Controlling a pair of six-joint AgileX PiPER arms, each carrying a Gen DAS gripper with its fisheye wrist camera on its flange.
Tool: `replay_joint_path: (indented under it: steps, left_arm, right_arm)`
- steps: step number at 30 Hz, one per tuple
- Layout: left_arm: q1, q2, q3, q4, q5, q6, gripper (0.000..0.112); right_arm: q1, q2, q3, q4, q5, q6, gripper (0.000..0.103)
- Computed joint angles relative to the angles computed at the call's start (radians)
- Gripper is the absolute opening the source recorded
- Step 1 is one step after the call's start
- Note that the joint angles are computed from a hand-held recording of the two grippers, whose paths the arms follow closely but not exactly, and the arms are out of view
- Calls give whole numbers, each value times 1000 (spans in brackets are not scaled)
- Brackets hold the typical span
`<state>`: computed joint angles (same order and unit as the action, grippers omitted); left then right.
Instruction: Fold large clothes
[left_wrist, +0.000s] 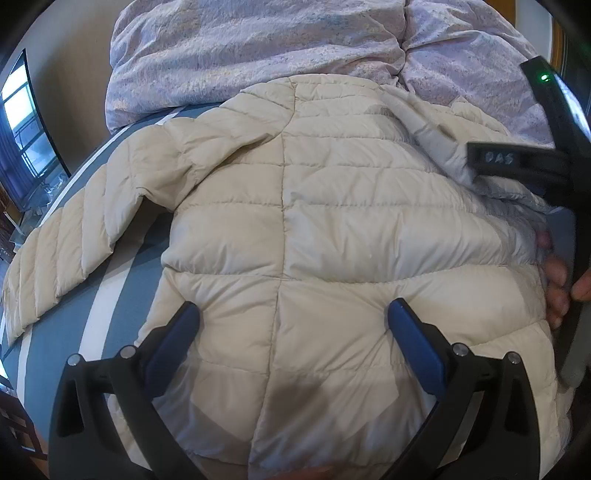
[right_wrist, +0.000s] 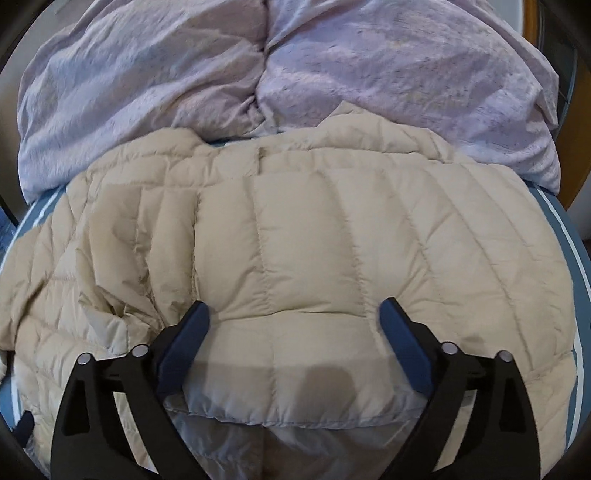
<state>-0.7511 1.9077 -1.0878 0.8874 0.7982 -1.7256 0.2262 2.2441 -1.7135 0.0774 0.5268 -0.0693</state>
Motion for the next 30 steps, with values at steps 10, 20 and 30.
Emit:
replay_joint_path:
  steps: [10,20,30]
  left_arm:
    - [-1,2,0,2,0,-4,101]
    - [-24,-67,69,-10,24,-20,101]
    - [164,-549,546,-53,76,-129,101]
  right_arm:
    - [14,25,-23,-68,7,59,102]
    - [2,33,-36,12,19,-2,102]
    - [-4,30,-32,30,16,-19,102]
